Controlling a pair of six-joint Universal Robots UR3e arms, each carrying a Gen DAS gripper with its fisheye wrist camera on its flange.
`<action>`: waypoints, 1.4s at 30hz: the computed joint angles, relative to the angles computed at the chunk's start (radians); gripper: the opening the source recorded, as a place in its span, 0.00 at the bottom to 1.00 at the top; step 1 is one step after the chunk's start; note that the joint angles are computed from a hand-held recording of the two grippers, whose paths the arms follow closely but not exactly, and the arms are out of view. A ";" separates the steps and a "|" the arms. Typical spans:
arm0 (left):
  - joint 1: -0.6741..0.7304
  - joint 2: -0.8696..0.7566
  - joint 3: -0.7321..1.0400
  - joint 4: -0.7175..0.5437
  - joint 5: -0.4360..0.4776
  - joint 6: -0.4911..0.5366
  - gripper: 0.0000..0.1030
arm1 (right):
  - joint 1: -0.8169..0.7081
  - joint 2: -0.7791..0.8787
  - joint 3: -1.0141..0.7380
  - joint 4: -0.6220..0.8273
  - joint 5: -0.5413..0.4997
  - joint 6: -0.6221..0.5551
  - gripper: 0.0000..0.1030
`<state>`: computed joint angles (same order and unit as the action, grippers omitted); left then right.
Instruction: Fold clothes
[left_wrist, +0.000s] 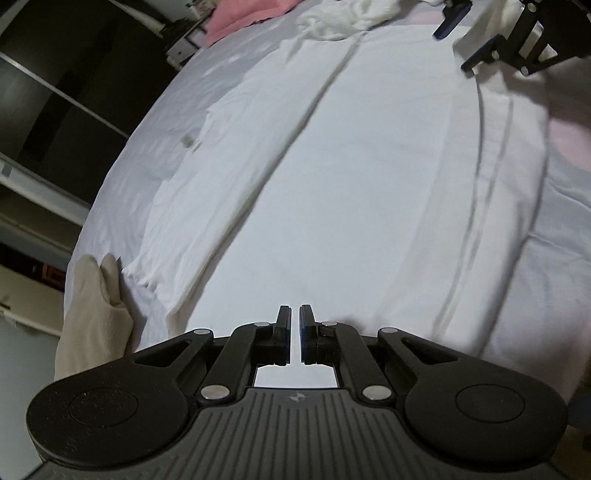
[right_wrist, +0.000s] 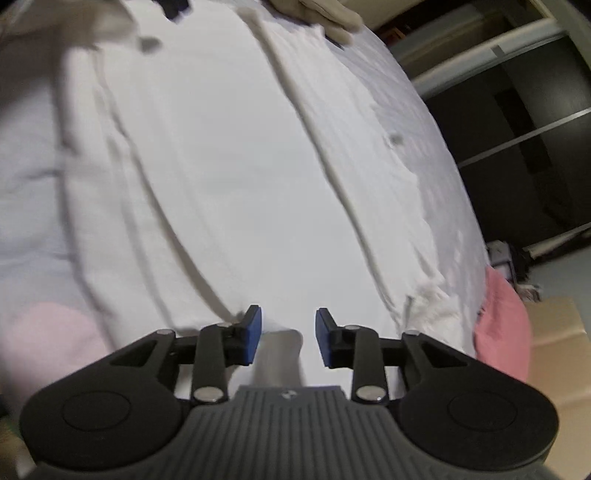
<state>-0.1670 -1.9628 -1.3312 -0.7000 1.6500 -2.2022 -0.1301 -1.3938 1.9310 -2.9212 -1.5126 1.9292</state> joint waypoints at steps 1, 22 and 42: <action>0.009 0.003 0.007 -0.005 -0.001 -0.010 0.03 | -0.006 0.015 -0.020 0.001 -0.012 0.015 0.34; 0.183 0.468 -0.373 -0.206 -0.251 0.474 0.42 | -0.324 -0.235 -0.186 0.647 0.238 -0.120 0.59; 0.233 0.544 -1.012 0.591 -0.301 1.055 0.38 | -0.307 -0.137 -0.196 0.589 0.137 -0.042 0.61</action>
